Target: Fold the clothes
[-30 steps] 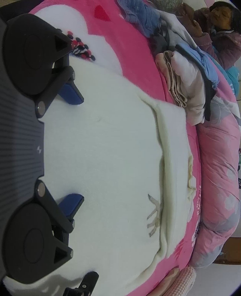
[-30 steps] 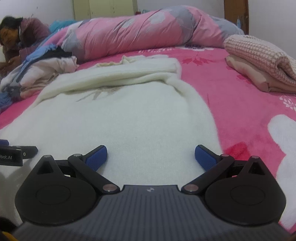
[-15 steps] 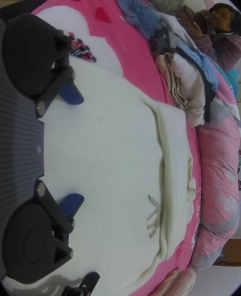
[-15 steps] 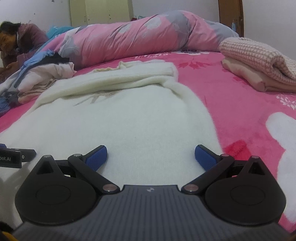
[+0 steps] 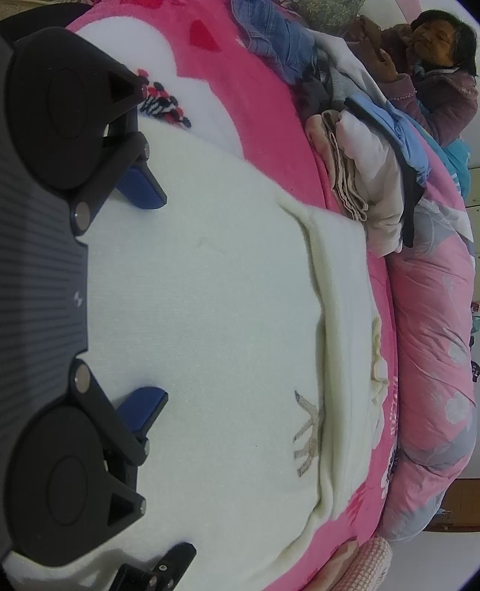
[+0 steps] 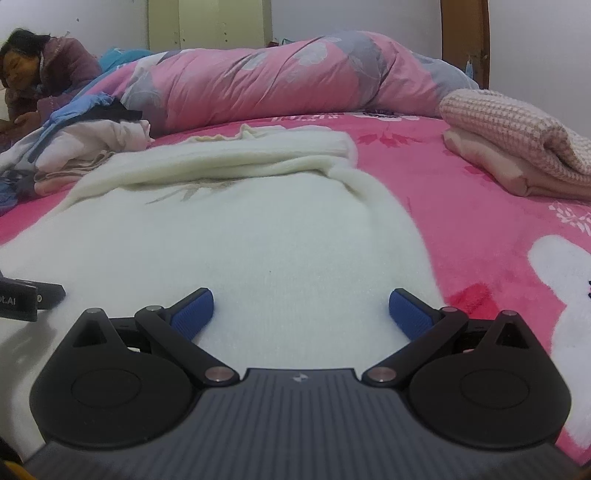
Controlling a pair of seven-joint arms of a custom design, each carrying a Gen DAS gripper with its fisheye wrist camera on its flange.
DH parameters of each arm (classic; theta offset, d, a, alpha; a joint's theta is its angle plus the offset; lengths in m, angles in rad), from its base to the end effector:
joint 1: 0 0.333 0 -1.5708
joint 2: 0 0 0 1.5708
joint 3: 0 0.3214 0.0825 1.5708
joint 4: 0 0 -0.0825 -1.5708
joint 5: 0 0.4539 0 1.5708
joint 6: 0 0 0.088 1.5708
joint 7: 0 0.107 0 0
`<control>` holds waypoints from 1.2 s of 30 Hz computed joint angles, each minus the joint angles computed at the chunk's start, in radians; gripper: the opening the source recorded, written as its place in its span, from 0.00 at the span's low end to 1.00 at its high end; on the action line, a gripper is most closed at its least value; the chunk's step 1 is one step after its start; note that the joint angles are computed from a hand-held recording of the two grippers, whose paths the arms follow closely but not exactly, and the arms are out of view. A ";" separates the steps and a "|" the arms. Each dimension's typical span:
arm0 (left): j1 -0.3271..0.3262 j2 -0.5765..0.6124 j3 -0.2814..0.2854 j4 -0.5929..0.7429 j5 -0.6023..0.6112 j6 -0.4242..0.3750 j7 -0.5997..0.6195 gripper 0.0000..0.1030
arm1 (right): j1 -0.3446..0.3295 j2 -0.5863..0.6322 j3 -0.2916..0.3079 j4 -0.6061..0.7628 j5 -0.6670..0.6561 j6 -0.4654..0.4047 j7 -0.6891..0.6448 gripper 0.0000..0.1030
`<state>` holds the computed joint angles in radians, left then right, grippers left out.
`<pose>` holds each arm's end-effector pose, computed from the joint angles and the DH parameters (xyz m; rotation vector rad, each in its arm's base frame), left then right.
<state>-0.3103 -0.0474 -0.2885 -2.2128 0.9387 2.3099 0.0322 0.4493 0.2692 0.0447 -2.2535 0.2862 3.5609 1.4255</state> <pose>0.5014 -0.3235 0.3846 -1.9789 1.4175 -0.4187 0.5701 0.2663 0.3173 -1.7663 1.2974 -0.6685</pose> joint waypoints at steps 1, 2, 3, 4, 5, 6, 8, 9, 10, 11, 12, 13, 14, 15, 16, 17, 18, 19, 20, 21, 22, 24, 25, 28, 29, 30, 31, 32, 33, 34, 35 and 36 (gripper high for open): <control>0.000 0.000 0.000 0.000 0.002 -0.001 -0.001 1.00 | -0.006 0.000 0.004 -0.002 -0.010 0.002 0.005 0.99; -0.001 0.001 -0.001 0.000 0.005 -0.002 -0.003 1.00 | -0.007 -0.001 0.004 -0.002 -0.014 0.002 0.007 0.99; -0.001 0.001 -0.001 0.000 0.008 -0.002 -0.005 1.00 | 0.000 -0.004 0.002 -0.009 -0.004 0.006 0.003 0.99; -0.001 0.001 -0.001 0.000 0.011 -0.003 -0.006 1.00 | -0.004 -0.004 0.004 -0.010 -0.010 0.007 0.006 0.99; -0.001 0.001 -0.001 -0.001 0.015 -0.002 -0.008 1.00 | -0.006 -0.004 0.006 -0.011 -0.015 0.010 0.008 0.99; -0.001 0.001 0.000 -0.003 0.019 0.001 -0.013 1.00 | -0.009 -0.003 0.008 -0.012 -0.020 0.014 0.010 0.99; 0.004 -0.012 0.003 -0.023 0.040 0.035 -0.037 1.00 | -0.017 0.003 0.013 -0.011 -0.037 0.024 0.018 0.99; 0.008 -0.022 0.005 -0.039 0.061 0.059 -0.060 1.00 | -0.023 0.005 0.016 -0.012 -0.049 0.029 0.024 0.99; 0.014 -0.031 0.004 -0.056 0.092 0.082 -0.093 1.00 | -0.027 0.006 0.018 -0.012 -0.057 0.031 0.029 0.99; 0.019 -0.039 0.002 -0.073 0.130 0.103 -0.132 1.00 | -0.031 0.008 0.019 -0.012 -0.065 0.034 0.034 0.99; 0.024 -0.046 -0.002 -0.087 0.171 0.118 -0.169 1.00 | -0.028 0.008 0.017 -0.011 -0.064 0.033 0.031 0.99; 0.027 -0.051 -0.006 -0.097 0.204 0.126 -0.196 1.00 | -0.024 0.011 0.014 -0.008 -0.062 0.034 0.025 0.99; 0.030 -0.055 -0.009 -0.104 0.225 0.132 -0.211 1.00 | -0.024 0.013 0.014 -0.008 -0.064 0.037 0.023 0.99; 0.033 -0.062 -0.008 -0.114 0.240 0.150 -0.220 1.00 | -0.024 0.014 0.014 -0.007 -0.066 0.041 0.022 0.99; 0.038 -0.072 -0.006 -0.126 0.254 0.174 -0.227 1.00 | -0.025 0.016 0.014 -0.007 -0.067 0.045 0.022 0.99; 0.045 -0.086 -0.002 -0.142 0.270 0.208 -0.236 1.00 | -0.025 0.018 0.014 -0.007 -0.069 0.049 0.021 0.99; 0.055 -0.105 0.004 -0.165 0.292 0.258 -0.247 1.00 | -0.025 0.018 0.014 -0.007 -0.069 0.050 0.019 0.99; 0.068 -0.127 0.009 -0.191 0.317 0.313 -0.263 1.00 | -0.025 0.019 0.015 -0.006 -0.071 0.050 0.019 0.99; 0.082 -0.154 0.012 -0.219 0.341 0.366 -0.281 1.00 | -0.026 0.019 0.015 -0.006 -0.072 0.050 0.019 0.99; 0.098 -0.182 0.014 -0.247 0.364 0.417 -0.303 1.00 | -0.027 0.020 0.016 -0.005 -0.074 0.050 0.020 0.99; 0.116 -0.219 0.013 -0.280 0.391 0.463 -0.332 1.00 | -0.028 0.021 0.016 -0.004 -0.076 0.050 0.020 0.99; 0.149 -0.308 0.000 -0.351 0.425 0.510 -0.390 1.00 | -0.035 0.019 0.019 -0.007 -0.087 0.053 0.026 0.99; 0.163 -0.361 -0.007 -0.389 0.430 0.518 -0.413 1.00 | -0.037 0.019 0.020 -0.010 -0.092 0.058 0.029 0.99; 0.190 -0.506 -0.008 -0.494 0.392 0.539 -0.403 1.00 | -0.037 0.025 0.019 -0.007 -0.094 0.066 0.027 0.99; 0.188 -0.550 0.000 -0.528 0.357 0.542 -0.373 1.00 | -0.037 0.027 0.019 -0.006 -0.094 0.070 0.026 0.99; 0.179 -0.592 0.013 -0.562 0.312 0.539 -0.331 1.00 | -0.037 0.029 0.019 -0.006 -0.095 0.073 0.025 0.99; 0.168 -0.626 0.027 -0.591 0.269 0.537 -0.287 1.00 | -0.034 0.030 0.019 -0.006 -0.092 0.078 0.022 0.99; 0.160 -0.650 0.035 -0.614 0.234 0.542 -0.258 1.00 | -0.035 0.031 0.020 -0.006 -0.094 0.081 0.024 0.99; 0.154 -0.669 0.039 -0.635 0.202 0.550 -0.237 1.00 | -0.037 0.032 0.021 -0.006 -0.096 0.083 0.025 0.99; 0.146 -0.688 0.045 -0.656 0.170 0.557 -0.215 1.00 | -0.039 0.033 0.022 -0.006 -0.099 0.085 0.027 0.99; 0.151 -0.690 0.037 -0.663 0.157 0.577 -0.210 1.00 | -0.040 0.034 0.023 -0.005 -0.102 0.088 0.029 0.99; 0.167 -0.682 0.021 -0.662 0.155 0.606 -0.215 1.00 | -0.042 0.035 0.023 -0.005 -0.105 0.090 0.031 0.99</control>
<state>-0.1432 -0.7297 -0.2677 -2.8748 1.0941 2.9158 -0.1832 0.4075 0.3047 0.0681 -2.2587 0.1816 3.6510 1.4560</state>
